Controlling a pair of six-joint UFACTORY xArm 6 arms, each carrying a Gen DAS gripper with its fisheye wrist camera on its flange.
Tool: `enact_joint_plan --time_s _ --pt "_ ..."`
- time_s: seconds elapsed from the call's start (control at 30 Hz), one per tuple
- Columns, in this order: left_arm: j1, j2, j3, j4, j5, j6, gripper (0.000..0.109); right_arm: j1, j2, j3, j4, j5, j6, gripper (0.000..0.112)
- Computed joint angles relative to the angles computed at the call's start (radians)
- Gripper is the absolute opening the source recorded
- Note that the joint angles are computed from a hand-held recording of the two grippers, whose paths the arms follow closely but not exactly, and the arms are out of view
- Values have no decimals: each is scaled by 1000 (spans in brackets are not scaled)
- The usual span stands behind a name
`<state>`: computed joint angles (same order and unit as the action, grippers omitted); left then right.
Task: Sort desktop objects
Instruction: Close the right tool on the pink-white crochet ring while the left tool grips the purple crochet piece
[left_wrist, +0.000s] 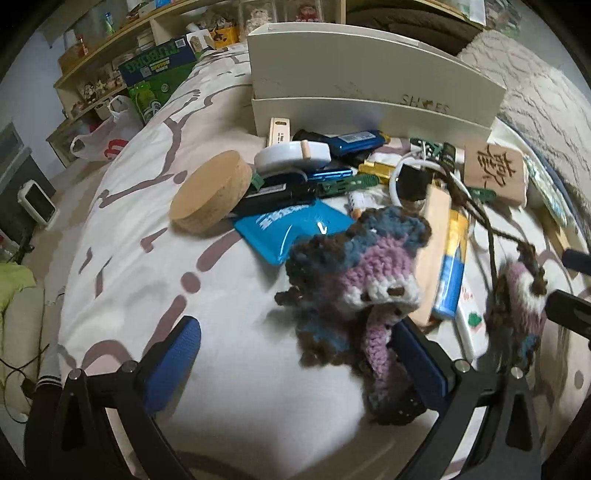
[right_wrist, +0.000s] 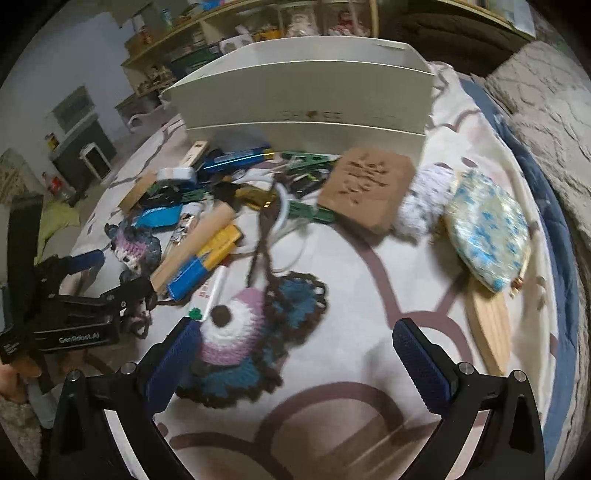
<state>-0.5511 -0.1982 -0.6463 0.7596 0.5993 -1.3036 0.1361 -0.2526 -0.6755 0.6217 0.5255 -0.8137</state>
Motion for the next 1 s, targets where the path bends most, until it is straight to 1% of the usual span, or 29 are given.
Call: enact_joint_plan --time_s 0.1,0.23,0.37,0.43,0.63,0.7,0.8,0.9,1.0 --pt "3 -29 18 -7 13 -9 103 12 17 -1 -2 -23 -9 103" --pt "34 -61 49 -28 -31 -17 103 13 41 7 23 -70 20 103" --pt "58 -59 61 -71 -77 1 103 -9 94 -18 60 -24 59 103" --pt "65 -50 64 -83 -97 11 103 -2 88 0 86 -54 41 103" --pt "77 -36 76 -99 -138 11 103 35 70 43 -21 -131 109 103" --pt "77 -29 75 -90 -141 5 103 36 70 45 -27 -130 107 103" --pt "72 -11 68 -63 -138 -13 103 28 71 47 15 -114 29 103" --pt "64 1 60 -24 -127 -48 103 28 68 49 -45 -107 64 103" --pt "63 -2 67 3 -131 -77 103 32 63 56 -62 -117 97 103"
